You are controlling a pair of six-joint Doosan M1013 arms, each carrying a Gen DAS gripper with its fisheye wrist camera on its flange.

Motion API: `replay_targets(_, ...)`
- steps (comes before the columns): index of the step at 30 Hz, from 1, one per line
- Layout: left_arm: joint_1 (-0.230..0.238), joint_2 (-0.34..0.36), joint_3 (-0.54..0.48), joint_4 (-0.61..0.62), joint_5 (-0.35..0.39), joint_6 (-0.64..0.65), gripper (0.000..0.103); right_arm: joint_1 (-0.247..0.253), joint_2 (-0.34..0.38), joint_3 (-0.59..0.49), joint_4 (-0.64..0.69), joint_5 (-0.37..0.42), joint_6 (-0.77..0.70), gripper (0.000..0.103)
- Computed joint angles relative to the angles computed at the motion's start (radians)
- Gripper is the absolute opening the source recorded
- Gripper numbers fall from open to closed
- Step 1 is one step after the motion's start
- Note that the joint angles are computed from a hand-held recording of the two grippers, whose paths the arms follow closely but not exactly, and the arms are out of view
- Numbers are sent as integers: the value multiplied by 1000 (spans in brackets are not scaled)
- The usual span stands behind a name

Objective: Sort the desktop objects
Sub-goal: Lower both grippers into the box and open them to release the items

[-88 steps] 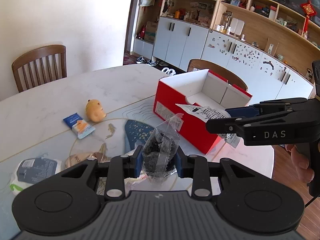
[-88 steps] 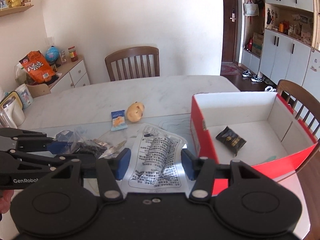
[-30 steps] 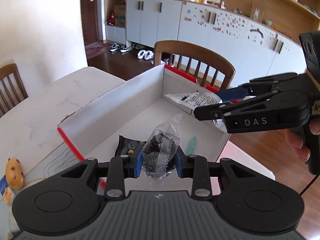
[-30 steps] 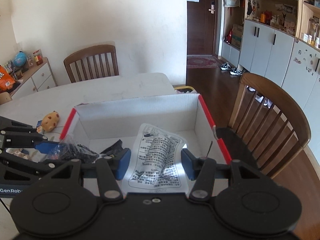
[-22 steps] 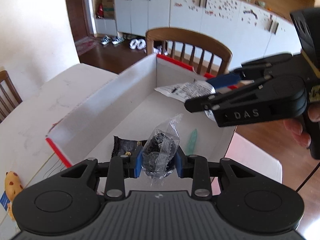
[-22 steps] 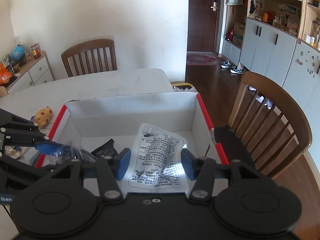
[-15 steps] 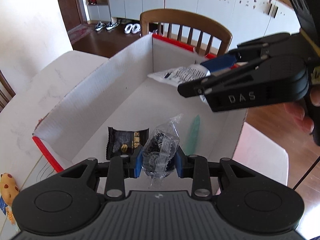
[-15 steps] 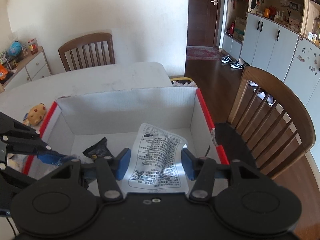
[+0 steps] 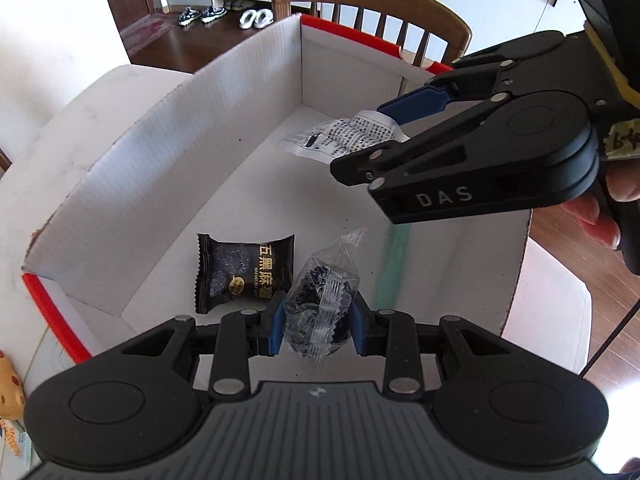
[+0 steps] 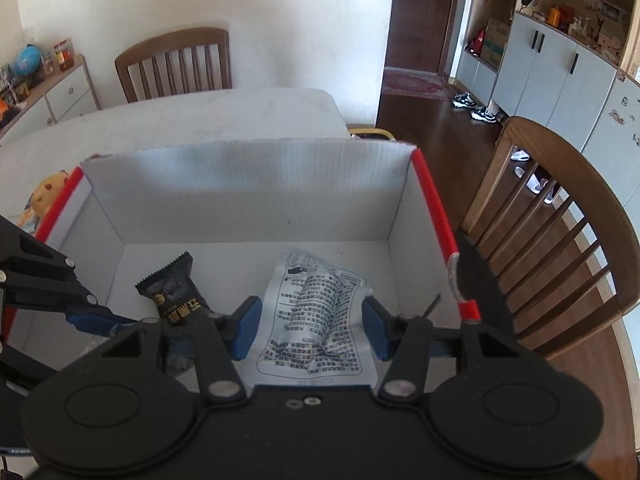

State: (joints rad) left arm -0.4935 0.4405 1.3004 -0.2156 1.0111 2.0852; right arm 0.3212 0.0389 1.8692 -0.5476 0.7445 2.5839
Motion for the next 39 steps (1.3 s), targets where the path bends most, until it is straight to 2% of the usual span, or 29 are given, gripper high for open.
replay_targets(15,-1,53,-71,12,103,-15,31,-21,41,-31,101,45,-86,54)
replay_targets(23,-3,68,-93,32,129,-19,31,-26,53,-42,132,65,-104,55)
replay_targets(28,-2,76,-107,36,140,-20,31,-32,51,-41,152,60,-129,58)
replay_targets(30,-1,80,-116,31,147,-25,31,-34,47,-37,160,52,-137,63)
replay_targets(32,1,83,-120,27,148,-28,44,-34,43,-34,154,44,-125,66)
replay_targets(33,2,81,-118,29,141,-30,61,-34,41,-32,156,40,-128,66)
replay_targets(34,3,77,-113,30,128,-28,67,-34,39,-31,156,38,-127,66)
replay_targets(39,14,69,-115,-5,119,-16,67,-32,30,-28,152,40,-115,66)
